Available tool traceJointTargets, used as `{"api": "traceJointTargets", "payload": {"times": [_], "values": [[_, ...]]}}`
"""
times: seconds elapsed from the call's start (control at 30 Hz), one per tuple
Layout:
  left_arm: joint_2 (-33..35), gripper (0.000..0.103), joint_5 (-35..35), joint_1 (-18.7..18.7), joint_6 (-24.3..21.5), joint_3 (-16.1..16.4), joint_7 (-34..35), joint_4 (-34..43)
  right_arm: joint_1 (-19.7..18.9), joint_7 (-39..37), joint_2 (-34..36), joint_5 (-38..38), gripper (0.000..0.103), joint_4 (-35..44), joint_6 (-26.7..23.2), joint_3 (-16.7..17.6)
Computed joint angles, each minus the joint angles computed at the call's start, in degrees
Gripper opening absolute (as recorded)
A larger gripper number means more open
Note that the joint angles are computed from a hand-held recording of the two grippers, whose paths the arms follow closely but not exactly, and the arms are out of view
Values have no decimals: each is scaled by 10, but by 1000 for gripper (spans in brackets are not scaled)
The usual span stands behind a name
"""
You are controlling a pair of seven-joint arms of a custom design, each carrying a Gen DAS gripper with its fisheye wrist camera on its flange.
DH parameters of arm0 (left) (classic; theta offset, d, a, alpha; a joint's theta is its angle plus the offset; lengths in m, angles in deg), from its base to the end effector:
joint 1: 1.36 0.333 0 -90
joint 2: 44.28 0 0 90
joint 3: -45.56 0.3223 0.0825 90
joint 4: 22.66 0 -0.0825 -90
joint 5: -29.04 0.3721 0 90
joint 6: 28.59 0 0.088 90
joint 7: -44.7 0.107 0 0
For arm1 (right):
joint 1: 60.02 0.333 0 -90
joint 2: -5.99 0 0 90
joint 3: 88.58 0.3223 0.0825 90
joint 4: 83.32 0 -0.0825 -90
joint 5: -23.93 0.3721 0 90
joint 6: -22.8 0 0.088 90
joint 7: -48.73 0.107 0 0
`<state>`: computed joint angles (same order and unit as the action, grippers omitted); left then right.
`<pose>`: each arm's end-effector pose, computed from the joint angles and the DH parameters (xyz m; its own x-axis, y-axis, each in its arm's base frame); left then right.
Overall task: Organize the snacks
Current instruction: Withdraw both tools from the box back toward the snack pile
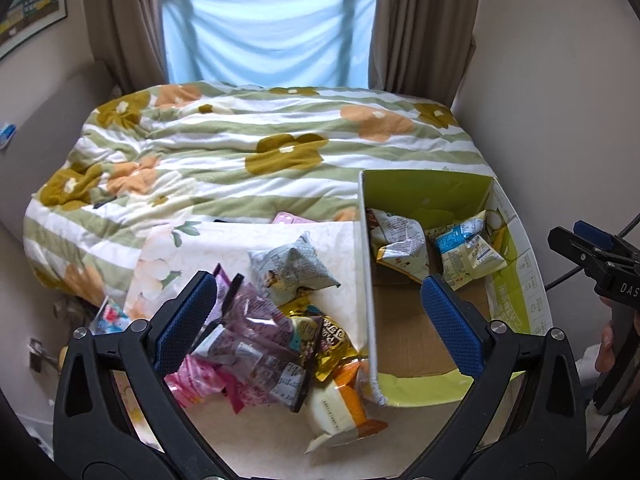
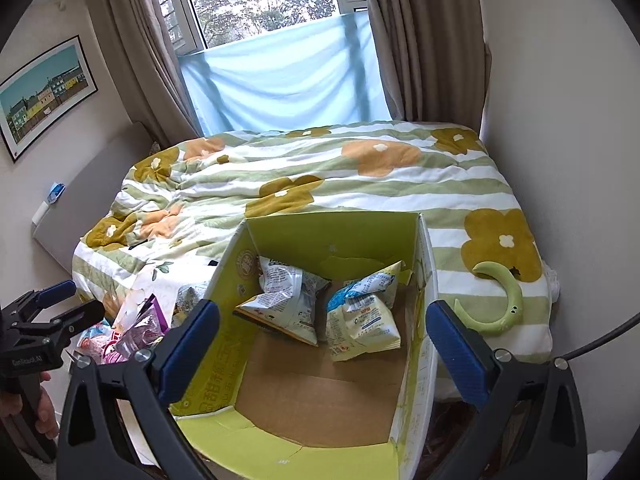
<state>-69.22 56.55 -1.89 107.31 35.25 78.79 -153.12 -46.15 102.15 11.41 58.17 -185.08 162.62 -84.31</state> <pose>0.4423 -0.0916 0.5903 0.4849 -0.8736 0.0422 -0.6550 -0.3947 -0.6443 0.5935 0.1935 0.5728 0.6137 -0.7658 -0.1920 -0.6624 -0.3671 -0.6531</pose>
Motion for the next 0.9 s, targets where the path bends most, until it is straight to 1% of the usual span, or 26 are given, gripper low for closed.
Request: {"api": "traceJointTargets", "payload": {"times": [0.17,0.4,0.6,0.7,0.8,0.9], "values": [[-109,101,-11,-3,-6,16,10,-82,18,2,-74,8,103,-88,48,6],[-270,101,-49,-15,-29,51,76,-195,57,32,-175,38,103,-198,95,10],[-391,101,-80,-21,-51,80,144,-278,88,108,-242,15,103,-286,143,29],[-437,101,-94,-20,-61,93,175,-314,101,150,-271,-6,103,-328,162,41],[-471,101,-104,-18,-62,108,211,-346,113,191,-290,-24,103,-362,173,50],[-482,101,-110,-14,-59,113,248,-373,123,227,-301,-44,103,-390,185,59]]}}
